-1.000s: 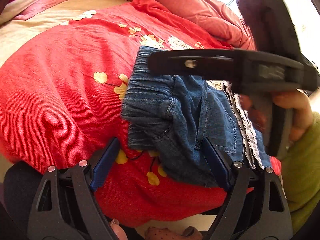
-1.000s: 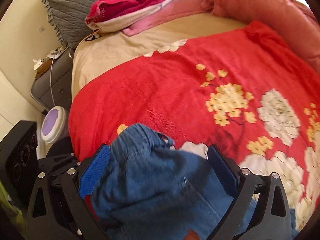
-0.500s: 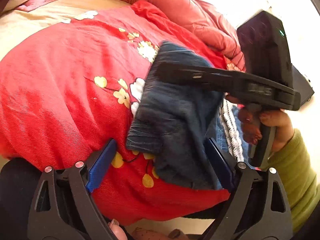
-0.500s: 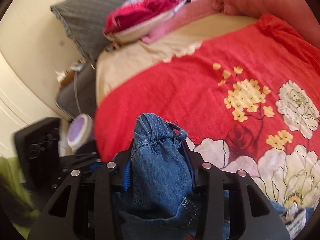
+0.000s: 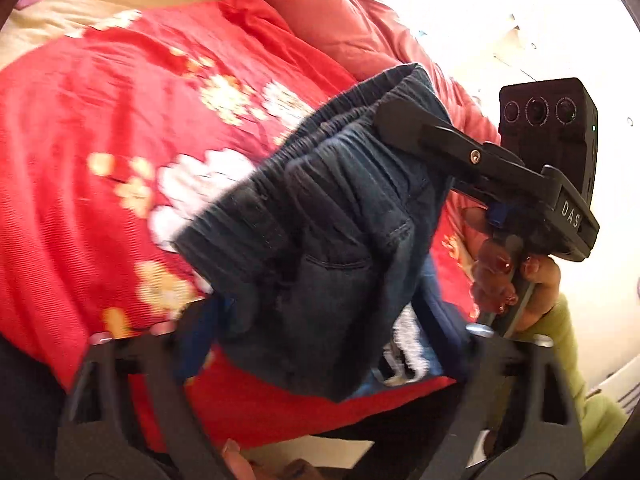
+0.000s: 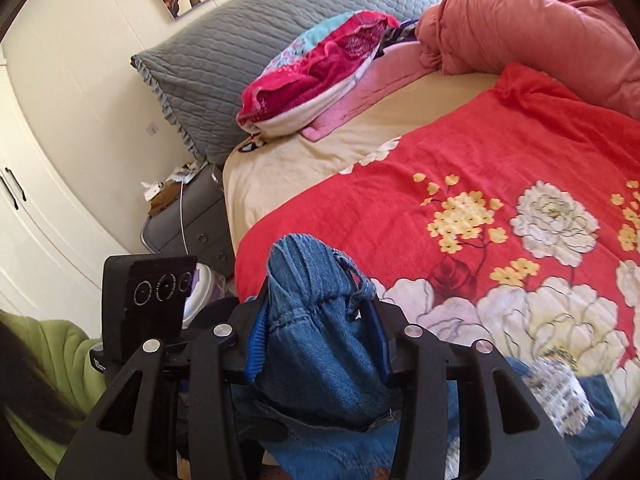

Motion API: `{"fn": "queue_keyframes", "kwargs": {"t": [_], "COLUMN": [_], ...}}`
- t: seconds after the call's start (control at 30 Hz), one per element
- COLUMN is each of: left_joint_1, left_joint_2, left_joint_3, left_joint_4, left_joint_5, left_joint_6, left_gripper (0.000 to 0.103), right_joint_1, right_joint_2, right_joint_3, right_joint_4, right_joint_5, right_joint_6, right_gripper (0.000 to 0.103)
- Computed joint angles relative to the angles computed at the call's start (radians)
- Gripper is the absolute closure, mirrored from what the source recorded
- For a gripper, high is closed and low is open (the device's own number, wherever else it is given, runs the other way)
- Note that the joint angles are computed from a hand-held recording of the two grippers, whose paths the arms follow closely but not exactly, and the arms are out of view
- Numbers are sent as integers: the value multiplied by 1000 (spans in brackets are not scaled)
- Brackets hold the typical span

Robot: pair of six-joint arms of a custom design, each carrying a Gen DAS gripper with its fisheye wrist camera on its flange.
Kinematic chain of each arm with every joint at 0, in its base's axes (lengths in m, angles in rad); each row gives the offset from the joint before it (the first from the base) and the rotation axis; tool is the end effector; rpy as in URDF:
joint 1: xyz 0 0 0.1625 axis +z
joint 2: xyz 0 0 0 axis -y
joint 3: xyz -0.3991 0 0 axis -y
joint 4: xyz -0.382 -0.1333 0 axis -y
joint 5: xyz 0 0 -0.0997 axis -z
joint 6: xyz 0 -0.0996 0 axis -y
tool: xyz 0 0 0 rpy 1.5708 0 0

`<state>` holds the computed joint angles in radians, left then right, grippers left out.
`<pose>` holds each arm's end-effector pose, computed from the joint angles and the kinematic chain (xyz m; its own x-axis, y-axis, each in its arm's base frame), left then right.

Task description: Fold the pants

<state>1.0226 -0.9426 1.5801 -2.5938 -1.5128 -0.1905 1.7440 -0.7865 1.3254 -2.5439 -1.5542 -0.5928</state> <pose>-0.2311 -0.6454 0.2034 -0.9392 0.3429 0.0185 0.3107 0.8715 -0.3794 0.2608 -0.7077 0.2006 -0.7285 -0.6479 0.2225 -0.6792 0.6410 -0.3573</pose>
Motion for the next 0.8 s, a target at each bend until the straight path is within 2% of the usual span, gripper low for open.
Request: {"fn": "queue_keyframes", "kwargs": {"t": [0.03,0.13,0.6,0.77,0.8], "left_joint_1": [-7,-27,-131,-158,-160], "left_joint_2": [6,22,134,171,176], "left_joint_3": [-7,-23,-79,-99,-101], "left_joint_4": [7,7,-1,9,11], "left_joint_5": [6,11,74,105,100], "left_joint_6": [-3,5,54,83,84], "left_gripper": [49,52,52,51,51], "right_joint_1": [-2,-14,-108,-152,-161], "right_joint_2": [-16,-65,-246,-297,-308], "right_joint_3": [20,72,266,327,340], "right_joint_4": [-19,-60,-190,-225,-230], "right_joint_5": [0,13,109,141,147], "right_joint_6": [-5,-16,-48,-41,-37], "right_gripper": [63,63,63,60,54]}}
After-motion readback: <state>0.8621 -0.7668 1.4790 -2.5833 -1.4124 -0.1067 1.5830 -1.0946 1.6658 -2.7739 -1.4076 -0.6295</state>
